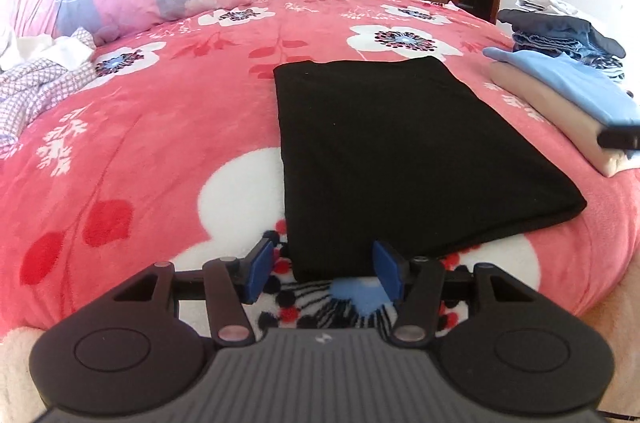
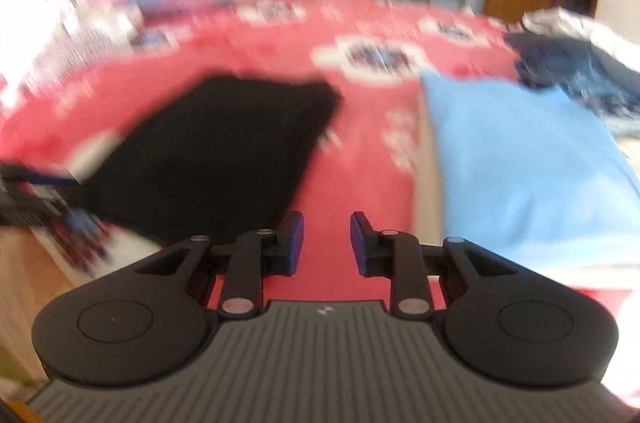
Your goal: Fold clothes
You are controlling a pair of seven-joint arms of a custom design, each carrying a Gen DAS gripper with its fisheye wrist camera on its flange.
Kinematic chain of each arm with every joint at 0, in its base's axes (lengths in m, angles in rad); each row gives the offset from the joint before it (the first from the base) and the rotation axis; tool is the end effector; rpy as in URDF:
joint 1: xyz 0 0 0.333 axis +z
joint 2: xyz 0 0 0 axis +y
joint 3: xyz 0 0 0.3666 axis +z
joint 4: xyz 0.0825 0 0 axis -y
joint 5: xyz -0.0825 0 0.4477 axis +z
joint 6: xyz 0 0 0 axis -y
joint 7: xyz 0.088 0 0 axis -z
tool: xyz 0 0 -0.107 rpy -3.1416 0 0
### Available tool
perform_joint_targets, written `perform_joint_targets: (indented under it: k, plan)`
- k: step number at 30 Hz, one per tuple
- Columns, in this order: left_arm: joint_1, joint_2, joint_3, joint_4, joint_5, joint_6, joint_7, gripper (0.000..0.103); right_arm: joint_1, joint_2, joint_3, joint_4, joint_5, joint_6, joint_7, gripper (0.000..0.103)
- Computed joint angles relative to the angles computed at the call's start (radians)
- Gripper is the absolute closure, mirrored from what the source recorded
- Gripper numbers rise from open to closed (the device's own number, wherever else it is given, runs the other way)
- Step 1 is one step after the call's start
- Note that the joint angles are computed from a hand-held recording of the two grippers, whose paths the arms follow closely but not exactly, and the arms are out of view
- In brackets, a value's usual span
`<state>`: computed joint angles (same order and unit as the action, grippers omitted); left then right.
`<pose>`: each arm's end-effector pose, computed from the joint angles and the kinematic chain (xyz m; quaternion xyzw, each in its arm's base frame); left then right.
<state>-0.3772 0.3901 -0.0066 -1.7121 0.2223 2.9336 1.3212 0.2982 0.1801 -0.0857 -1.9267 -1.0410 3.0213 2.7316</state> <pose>0.7192 -0.3049 0.4765 -0.5312 0.7434 -0.3293 0.2382 0.6634 0.2124 0.4934 -0.6375 0.6100 -0.3135 0.3511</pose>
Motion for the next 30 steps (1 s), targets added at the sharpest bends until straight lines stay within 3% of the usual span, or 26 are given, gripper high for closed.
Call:
perform_joint_targets:
  k: [2, 4, 7, 8, 10, 11, 13, 14, 17, 20, 23, 25, 26, 28, 30]
  plan:
    - [-0.024, -0.012, 0.027, -0.012, 0.030, 0.001, -0.030, 0.048, 0.030, 0.035, -0.039, 0.037, -0.101, 0.106, 0.108, 0.079]
    - [-0.048, -0.026, 0.054, -0.026, 0.072, 0.002, -0.068, 0.048, 0.033, 0.081, -0.022, 0.070, -0.062, 0.127, 0.046, 0.079]
    - [-0.076, -0.037, 0.092, -0.033, 0.150, 0.006, -0.136, 0.048, -0.070, 0.125, 0.131, 0.061, 0.176, 0.046, -0.223, 0.080]
    - [-0.084, -0.040, 0.104, -0.034, 0.179, 0.007, -0.160, 0.048, -0.073, 0.119, 0.141, 0.042, 0.229, 0.014, -0.265, 0.081]
    - [-0.088, -0.044, 0.109, -0.030, 0.229, 0.001, -0.187, 0.048, -0.062, 0.085, 0.119, -0.023, 0.250, 0.051, -0.242, 0.081]
    - [-0.083, -0.043, 0.103, -0.025, 0.244, -0.005, -0.188, 0.048, -0.075, 0.057, 0.137, -0.055, 0.315, 0.033, -0.278, 0.081]
    - [-0.057, -0.029, 0.065, 0.005, 0.244, -0.031, -0.153, 0.048, -0.039, 0.003, 0.095, -0.095, 0.317, -0.005, -0.233, 0.081]
    - [-0.047, -0.019, 0.047, 0.025, 0.240, -0.048, -0.130, 0.048, -0.006, -0.017, 0.056, -0.103, 0.274, -0.006, -0.177, 0.080]
    - [-0.035, 0.022, 0.005, 0.104, 0.224, -0.129, -0.065, 0.048, 0.070, -0.039, -0.056, -0.080, -0.052, 0.050, 0.154, 0.080]
    - [-0.044, 0.061, -0.008, 0.172, 0.225, -0.196, -0.032, 0.048, 0.079, 0.026, -0.076, 0.030, -0.256, 0.070, 0.340, 0.080]
    - [-0.060, 0.091, -0.004, 0.218, 0.234, -0.252, -0.040, 0.047, 0.037, 0.105, -0.034, 0.094, -0.188, 0.104, 0.268, 0.081]
    - [-0.066, 0.097, 0.000, 0.226, 0.245, -0.266, -0.051, 0.047, -0.026, 0.120, 0.052, 0.065, 0.007, 0.064, 0.054, 0.081]
    - [-0.069, 0.097, 0.002, 0.227, 0.254, -0.270, -0.056, 0.047, -0.026, 0.122, 0.052, 0.052, 0.041, 0.067, 0.026, 0.082]
    - [-0.072, 0.095, 0.004, 0.224, 0.270, -0.273, -0.063, 0.047, 0.014, 0.098, -0.014, 0.005, 0.011, 0.136, 0.111, 0.084]
    - [-0.071, 0.095, 0.001, 0.224, 0.276, -0.277, -0.069, 0.047, 0.032, 0.056, -0.024, -0.025, 0.063, 0.086, 0.082, 0.085]
